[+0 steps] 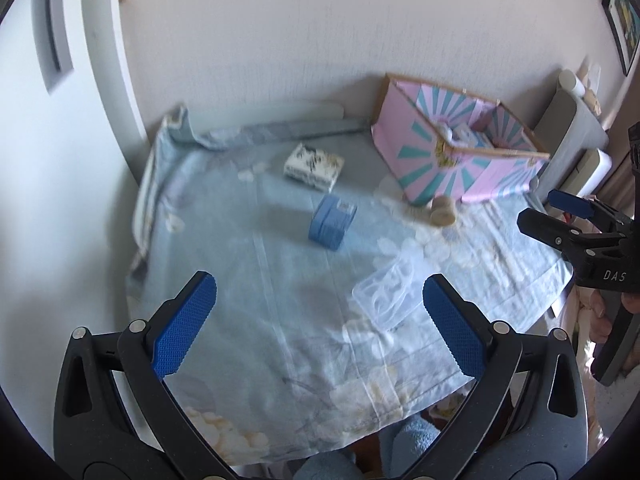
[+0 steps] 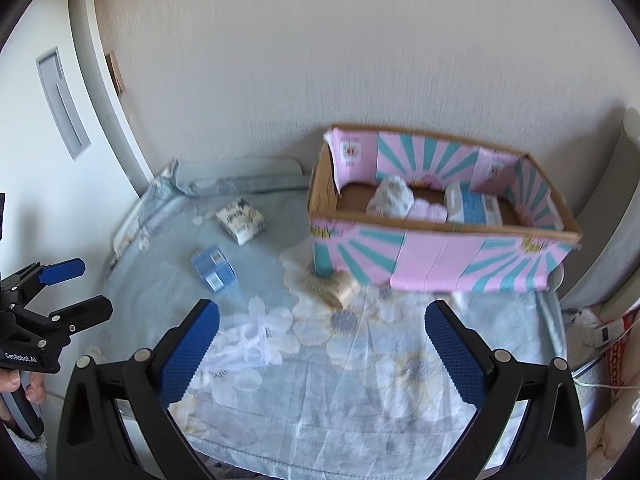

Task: Organize objects
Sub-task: 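Grasp the blue small box with the left tool while the right tool grasps the beige jar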

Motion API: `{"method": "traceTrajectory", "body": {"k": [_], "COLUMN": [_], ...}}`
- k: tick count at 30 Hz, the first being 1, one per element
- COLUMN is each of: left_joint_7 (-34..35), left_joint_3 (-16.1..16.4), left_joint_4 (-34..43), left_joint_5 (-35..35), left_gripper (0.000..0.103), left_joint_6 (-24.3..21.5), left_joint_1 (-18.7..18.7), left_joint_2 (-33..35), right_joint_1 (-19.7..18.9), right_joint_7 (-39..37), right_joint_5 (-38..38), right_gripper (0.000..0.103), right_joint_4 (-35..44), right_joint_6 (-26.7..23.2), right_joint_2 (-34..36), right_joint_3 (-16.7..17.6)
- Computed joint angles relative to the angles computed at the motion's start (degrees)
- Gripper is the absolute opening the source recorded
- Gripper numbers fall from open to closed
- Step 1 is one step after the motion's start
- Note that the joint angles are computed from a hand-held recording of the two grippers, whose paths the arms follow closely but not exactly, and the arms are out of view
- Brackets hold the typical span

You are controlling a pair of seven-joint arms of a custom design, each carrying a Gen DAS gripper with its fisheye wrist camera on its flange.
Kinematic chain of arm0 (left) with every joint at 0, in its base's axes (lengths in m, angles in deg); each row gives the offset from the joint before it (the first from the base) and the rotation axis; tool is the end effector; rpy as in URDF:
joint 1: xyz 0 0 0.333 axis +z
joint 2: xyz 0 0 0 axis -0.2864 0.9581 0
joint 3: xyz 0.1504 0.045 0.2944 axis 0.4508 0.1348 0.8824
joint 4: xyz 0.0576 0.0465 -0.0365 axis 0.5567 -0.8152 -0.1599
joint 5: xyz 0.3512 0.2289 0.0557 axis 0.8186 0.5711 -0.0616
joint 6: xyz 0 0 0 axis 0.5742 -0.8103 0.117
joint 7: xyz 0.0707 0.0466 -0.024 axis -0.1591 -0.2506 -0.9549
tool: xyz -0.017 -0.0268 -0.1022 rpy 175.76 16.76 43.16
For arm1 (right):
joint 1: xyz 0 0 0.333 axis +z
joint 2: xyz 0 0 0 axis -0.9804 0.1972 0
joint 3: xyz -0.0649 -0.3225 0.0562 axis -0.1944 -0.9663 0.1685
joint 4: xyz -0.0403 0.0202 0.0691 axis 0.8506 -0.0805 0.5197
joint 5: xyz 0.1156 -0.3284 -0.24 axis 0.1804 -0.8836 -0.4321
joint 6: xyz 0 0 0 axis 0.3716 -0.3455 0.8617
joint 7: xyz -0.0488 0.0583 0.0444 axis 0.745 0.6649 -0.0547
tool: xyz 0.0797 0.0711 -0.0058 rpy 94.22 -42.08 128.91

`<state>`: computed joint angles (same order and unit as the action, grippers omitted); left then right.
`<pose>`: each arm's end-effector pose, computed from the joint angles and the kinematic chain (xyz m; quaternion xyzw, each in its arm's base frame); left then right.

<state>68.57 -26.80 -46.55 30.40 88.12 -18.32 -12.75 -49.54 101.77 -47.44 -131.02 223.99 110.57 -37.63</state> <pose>0.6670 -0.1106 0.4049 -0.7269 0.6071 -0.2632 0.1838 0.7041 0.3277 0.4220 -0.7153 0.6059 -0.1965 0.2875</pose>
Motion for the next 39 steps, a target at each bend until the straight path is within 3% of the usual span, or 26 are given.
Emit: {"method": "traceTrajectory", "body": {"k": [10, 16, 20, 27, 33, 39], "left_joint_7": [0.59, 2.58, 5.07, 8.44, 12.62, 11.26], "left_joint_3": [0.41, 0.62, -0.54, -1.64, -4.52, -2.24], "left_joint_4": [7.31, 14.59, 18.32, 22.23, 23.73, 24.61], "left_joint_5": [1.24, 2.27, 1.49, 0.07, -2.03, -2.58], "left_gripper": [0.103, 0.099, 0.088, 0.059, 0.040, 0.037], "left_joint_6": [3.52, 4.93, 4.59, 3.50, 3.61, 3.78], "left_joint_1": [-0.80, -0.77, 0.23, 0.98, 3.10, 1.22], "left_joint_2": [10.25, 17.10, 20.39, 23.76, 25.30, 25.81], "right_joint_1": [-1.19, 1.15, 0.82, 0.98, 0.55, -0.46], "right_joint_7": [-1.19, 0.84, 0.42, 0.47, 0.67, 0.63], "right_joint_5": [3.24, 2.99, 3.66, 3.49, 3.26, 3.66], "right_gripper": [0.103, 0.101, 0.089, 0.071, 0.057, 0.039], "right_joint_4": [2.57, 6.61, 10.80, 16.89, 20.12, 22.28], "right_joint_6": [2.47, 4.12, 3.68, 0.34, -1.88, -3.92], "right_joint_2": [6.51, 11.39, 14.68, 18.51, 20.30, 21.52], "right_joint_3": [0.17, -3.65, -3.71, -4.27, -3.84, -2.72]}}
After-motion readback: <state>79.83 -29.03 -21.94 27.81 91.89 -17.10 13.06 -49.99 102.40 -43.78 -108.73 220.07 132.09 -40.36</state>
